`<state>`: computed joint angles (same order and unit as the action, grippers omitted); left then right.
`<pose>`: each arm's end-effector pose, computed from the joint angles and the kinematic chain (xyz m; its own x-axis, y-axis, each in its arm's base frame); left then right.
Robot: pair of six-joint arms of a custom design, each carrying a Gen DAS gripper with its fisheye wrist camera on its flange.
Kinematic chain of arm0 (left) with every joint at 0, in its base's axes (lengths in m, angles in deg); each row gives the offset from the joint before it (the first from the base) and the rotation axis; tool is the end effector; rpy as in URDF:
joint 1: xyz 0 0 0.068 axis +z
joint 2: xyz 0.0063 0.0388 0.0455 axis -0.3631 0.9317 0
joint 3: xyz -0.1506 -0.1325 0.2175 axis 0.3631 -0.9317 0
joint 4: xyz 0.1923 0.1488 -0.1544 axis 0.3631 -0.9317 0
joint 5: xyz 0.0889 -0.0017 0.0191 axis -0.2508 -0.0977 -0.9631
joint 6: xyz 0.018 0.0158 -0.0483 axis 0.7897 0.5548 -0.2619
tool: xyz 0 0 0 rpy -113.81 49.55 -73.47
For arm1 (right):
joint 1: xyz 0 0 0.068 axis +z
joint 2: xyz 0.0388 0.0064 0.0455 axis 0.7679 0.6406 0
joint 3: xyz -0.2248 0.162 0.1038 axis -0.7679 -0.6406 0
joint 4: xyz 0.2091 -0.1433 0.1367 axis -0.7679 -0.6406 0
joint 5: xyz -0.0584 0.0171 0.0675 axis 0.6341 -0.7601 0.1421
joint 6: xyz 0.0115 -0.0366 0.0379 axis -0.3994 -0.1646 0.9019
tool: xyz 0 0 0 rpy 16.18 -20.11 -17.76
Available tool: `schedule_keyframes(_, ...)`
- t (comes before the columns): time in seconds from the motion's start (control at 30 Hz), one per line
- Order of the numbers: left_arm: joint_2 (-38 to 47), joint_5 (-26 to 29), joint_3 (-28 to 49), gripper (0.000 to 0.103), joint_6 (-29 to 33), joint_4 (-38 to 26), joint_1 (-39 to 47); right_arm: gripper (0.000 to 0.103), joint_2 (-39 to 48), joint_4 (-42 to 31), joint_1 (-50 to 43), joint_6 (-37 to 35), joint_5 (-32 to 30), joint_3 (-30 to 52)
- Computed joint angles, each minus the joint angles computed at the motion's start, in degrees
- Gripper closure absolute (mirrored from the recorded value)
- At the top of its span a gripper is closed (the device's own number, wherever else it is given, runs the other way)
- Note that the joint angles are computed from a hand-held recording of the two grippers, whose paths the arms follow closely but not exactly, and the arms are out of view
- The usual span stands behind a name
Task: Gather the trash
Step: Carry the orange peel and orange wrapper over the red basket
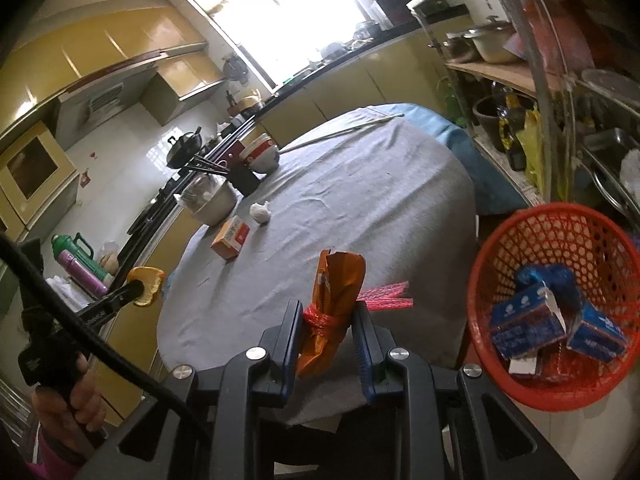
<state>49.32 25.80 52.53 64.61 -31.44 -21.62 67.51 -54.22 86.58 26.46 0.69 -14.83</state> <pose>0.3820 -0.0099 0.1817 -0.5747 0.3844 -0.7225 0.4191 0.8965 0.1436 0.2218 0.1449 0.1116 -0.4846 0.6174 -0.6196 0.2972 0.7824 0.5472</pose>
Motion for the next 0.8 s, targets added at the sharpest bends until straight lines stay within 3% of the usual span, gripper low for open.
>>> schedule_keyframes(0.8,-4.62,-3.27,-4.03,0.096,0.92,1.55,-5.12,0.076,-5.55,5.47,-1.9,3.06,1.33,-8.2)
